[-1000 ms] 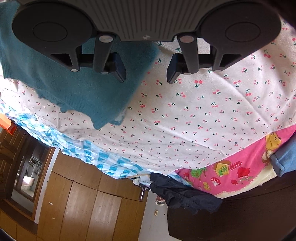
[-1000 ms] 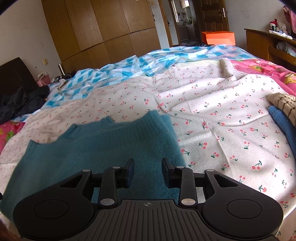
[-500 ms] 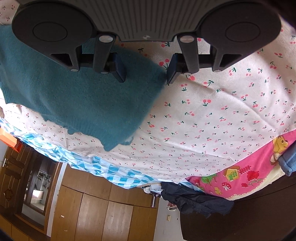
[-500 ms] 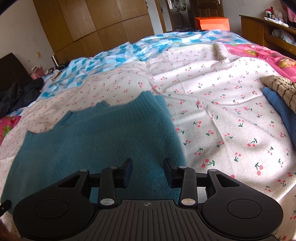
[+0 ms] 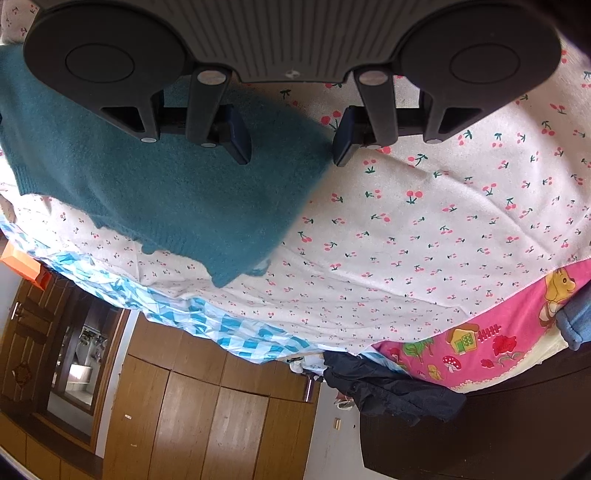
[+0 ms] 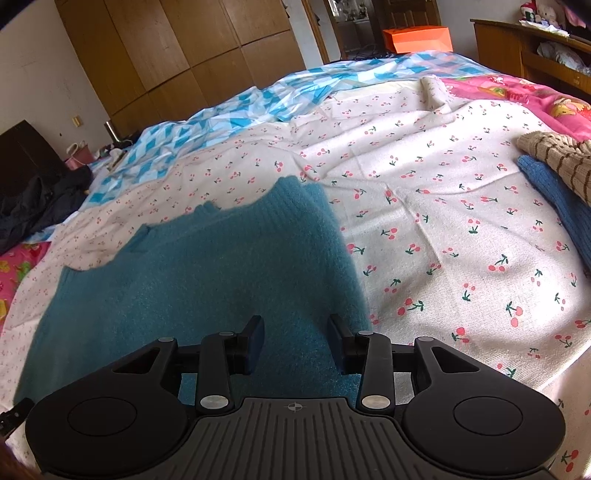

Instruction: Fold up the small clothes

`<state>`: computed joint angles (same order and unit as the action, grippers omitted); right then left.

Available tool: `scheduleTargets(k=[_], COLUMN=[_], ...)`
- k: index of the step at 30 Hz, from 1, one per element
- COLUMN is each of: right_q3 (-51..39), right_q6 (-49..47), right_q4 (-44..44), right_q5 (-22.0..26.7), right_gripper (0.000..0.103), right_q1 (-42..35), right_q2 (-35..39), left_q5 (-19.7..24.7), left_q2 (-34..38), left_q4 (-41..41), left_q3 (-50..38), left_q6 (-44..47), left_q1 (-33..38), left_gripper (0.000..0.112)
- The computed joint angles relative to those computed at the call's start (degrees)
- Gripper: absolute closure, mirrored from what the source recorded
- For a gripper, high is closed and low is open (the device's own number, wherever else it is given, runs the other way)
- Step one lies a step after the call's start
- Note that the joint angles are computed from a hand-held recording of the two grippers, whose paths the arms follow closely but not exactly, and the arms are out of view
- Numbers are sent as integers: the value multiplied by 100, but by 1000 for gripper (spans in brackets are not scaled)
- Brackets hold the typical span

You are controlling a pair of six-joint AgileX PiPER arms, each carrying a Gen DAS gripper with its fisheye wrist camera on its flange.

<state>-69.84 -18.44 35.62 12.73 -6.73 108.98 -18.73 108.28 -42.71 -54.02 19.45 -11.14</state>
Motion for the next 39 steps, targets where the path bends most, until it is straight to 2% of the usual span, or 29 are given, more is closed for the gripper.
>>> scheduleTargets(k=[2, 7, 24, 29, 32, 35, 39], right_q3=[60, 110, 346, 355, 319, 354, 253], right_q6=[-398, -1018, -3358, -4250, -4727, -5177, -5266], right_q4=[402, 1094, 3696, 4711, 5346, 5895, 5991], right_q5=[17, 97, 689, 1202, 1627, 2188, 2970], right_gripper=[65, 65, 59, 55, 53, 53, 53], right_q1=[-35, -137, -615, -901, -1129, -1443, -1908], right_q2=[-32, -22, -47, 129, 312, 486, 778], left_q5=[-218, -613, -828, -476, -293, -67, 214], left_q2=[-68, -156, -317, -382, -295, -70, 344], left_q4=[285, 428, 815, 726, 399, -77, -1013], left_q3=[130, 301, 526, 441, 259, -96, -682], left_q6=[-267, -175, 202, 618, 1176, 1902, 3192], left_q1=[-46, -246, -760, -1187, -1556, -1954, -2390], left_gripper=[58, 58, 58, 58, 58, 58, 58])
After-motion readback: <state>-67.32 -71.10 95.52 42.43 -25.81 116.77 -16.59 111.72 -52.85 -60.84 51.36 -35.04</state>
